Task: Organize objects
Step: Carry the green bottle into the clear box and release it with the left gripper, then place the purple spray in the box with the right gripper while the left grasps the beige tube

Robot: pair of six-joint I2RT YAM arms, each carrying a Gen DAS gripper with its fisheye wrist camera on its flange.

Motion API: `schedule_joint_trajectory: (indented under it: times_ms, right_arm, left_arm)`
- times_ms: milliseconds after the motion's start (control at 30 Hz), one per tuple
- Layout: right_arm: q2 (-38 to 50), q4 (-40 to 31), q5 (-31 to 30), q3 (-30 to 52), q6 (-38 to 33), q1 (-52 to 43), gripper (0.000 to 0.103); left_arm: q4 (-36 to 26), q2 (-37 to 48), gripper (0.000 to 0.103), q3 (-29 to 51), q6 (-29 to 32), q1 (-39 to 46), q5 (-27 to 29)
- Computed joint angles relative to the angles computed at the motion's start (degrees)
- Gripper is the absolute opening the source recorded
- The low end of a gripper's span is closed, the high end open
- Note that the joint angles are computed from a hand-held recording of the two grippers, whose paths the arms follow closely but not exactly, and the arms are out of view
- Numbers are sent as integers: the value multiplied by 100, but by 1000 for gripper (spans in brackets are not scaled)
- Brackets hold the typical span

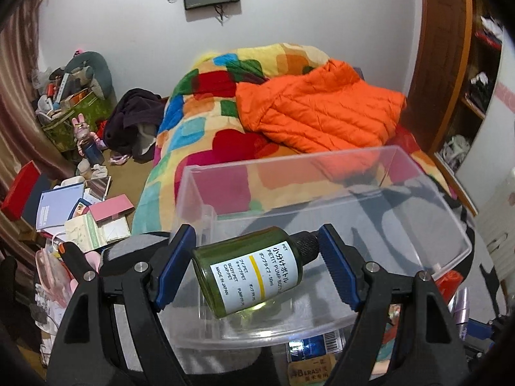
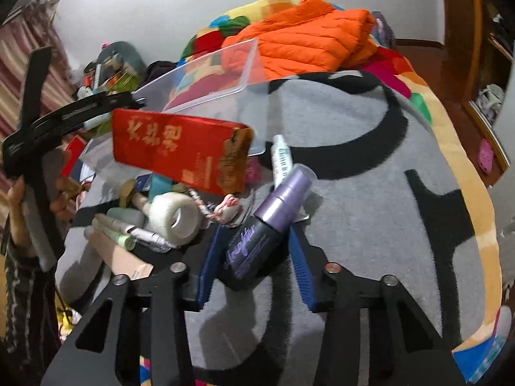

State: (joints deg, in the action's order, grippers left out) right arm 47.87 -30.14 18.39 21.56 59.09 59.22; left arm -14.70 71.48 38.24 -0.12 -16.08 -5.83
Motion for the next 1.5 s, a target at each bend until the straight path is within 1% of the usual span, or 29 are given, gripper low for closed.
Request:
schedule_joint_trajectory:
  times_ms: [133,267,333,400,500,533,567,667,733,833,900,1000,1067,1133,1200,1267,1367,1433,1467,1500]
  right_arm:
    - [-32,-357,110,151,-55,204,33]
    - [-89,-877,438,306,89,566,31]
    - [-118,-1181,670,409,228,778,24]
    - [-237,-1290,716,436,216,792,23]
    - [-185,-1373,878,565,125,808,23]
    - [-140,-1364,906,601,52,789,23]
    - [-55,-1342,946,644,-26,783,23]
    - [79,-1234,921,632,-160,705,23]
    - [95,-1213,902,586,-182,662,23]
    - [-145,-1380,975,592,-182,608,23]
    - [-367,-1624,1155,730,-242,574,23]
    - [-625,-1763,1308,1003,-660,313,23]
    - [-633,-1618,1336,1208,-1132,1,23]
    - [-533,-1246,1183,1351,-1629,-371,23]
    - [-297,-775,945,1462,-2082,-746,23]
    - [-20,-372,776,1541,-2362,-954,23]
    - [802,384,290,1788,-2934,-1410,23]
    - [1258,691,38,1930,-3137,-1609,23]
    - [1553,849,-135,2032,-3220,-1722,23]
    - [1952,1038,-469,2175,-3338,-1924,23]
  left_arm:
    - [4,324,78,134,114,-44,38]
    - [-173,535,78,285,150,83,349]
    - [-252,476,78,290,128,145,495]
    - [-334,299,78,272,141,229,633]
    - [-478,-124,79,217,234,267,649]
    - [-519,-248,82,202,269,281,650]
    - [-606,-517,87,158,337,310,669]
    - [-851,-1252,95,3,461,448,785]
    - [-1058,-1685,97,-86,559,586,917]
    - [-1432,-2348,98,-307,750,866,1214]
    - [-1668,-2689,98,-490,856,1027,1369]
    - [-1967,-3128,98,-795,1043,1240,1478]
    - [-2102,-3454,98,-1039,1156,1253,1352]
    - [-2225,-3749,98,-1260,1215,1218,1229]
    - [-2361,-3906,98,-1444,1248,1299,1270]
    - [-2505,-3994,98,-1594,1309,1564,1513]
    - [-2666,-4135,98,-1800,1422,1962,1800]
    - [-2724,-4251,98,-1927,1488,2185,1952]
    - [-2770,-4260,98,-1980,1590,2402,2114]
    - [-2780,-4264,98,-2042,1636,2543,2218]
